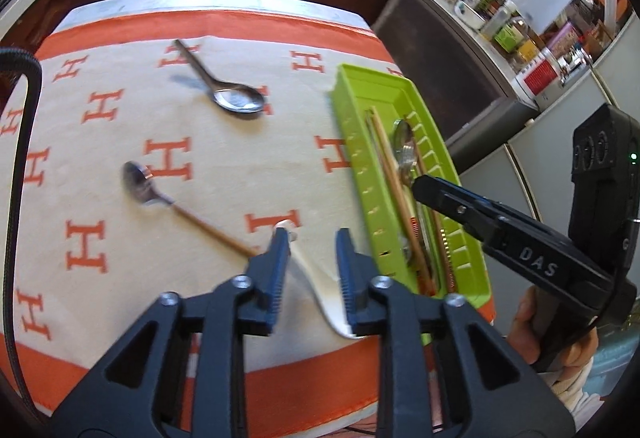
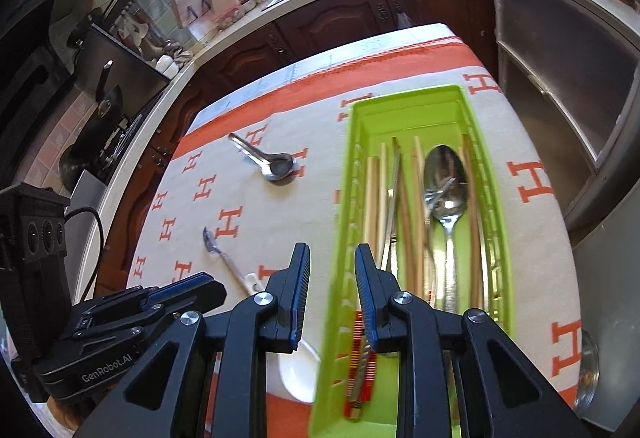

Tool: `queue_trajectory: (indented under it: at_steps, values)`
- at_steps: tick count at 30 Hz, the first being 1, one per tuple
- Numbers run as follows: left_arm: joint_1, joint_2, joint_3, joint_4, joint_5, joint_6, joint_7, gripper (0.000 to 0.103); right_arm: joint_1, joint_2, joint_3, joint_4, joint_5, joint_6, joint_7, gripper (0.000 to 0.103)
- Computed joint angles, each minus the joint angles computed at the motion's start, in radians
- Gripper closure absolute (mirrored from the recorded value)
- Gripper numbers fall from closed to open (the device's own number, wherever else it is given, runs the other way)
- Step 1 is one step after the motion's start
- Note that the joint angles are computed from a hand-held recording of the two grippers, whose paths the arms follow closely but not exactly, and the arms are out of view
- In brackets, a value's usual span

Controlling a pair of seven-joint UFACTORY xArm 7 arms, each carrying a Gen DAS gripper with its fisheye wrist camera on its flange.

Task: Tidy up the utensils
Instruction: 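Move both grippers back over the remaining spoons on the blanket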

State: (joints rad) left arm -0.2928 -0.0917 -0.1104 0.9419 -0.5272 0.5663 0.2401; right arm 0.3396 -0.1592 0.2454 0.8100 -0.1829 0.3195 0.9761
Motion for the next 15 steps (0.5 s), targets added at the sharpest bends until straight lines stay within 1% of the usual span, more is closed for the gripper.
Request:
queue_trajectory:
  at_steps: [2, 5, 8, 10, 12, 15]
  values:
    - [0.008, -0.024, 0.012, -0.028, -0.011, -0.011, 0.012, 0.074, 0.014, 0.020, 0.011, 0.033, -0.001, 0.011, -0.011, 0.079]
    - [0.021, -0.054, 0.027, -0.065, -0.003, -0.030, 0.017, 0.073, 0.039, 0.058, 0.017, 0.082, -0.001, 0.021, -0.032, 0.077]
    - [0.033, -0.073, 0.043, -0.094, 0.008, -0.049, 0.014, 0.070, 0.070, 0.115, 0.023, 0.151, -0.015, 0.037, -0.046, 0.075]
    - [0.042, -0.081, 0.050, -0.111, 0.022, -0.065, 0.007, 0.066, 0.093, 0.154, 0.020, 0.197, -0.020, 0.046, -0.061, 0.072]
    - [0.052, -0.086, 0.058, -0.126, 0.036, -0.080, 0.004, 0.066, 0.114, 0.193, 0.013, 0.240, -0.027, 0.053, -0.076, 0.067]
    - [0.066, -0.086, 0.070, -0.141, 0.052, -0.092, -0.001, 0.065, 0.145, 0.256, 0.002, 0.308, -0.022, 0.067, -0.111, 0.067]
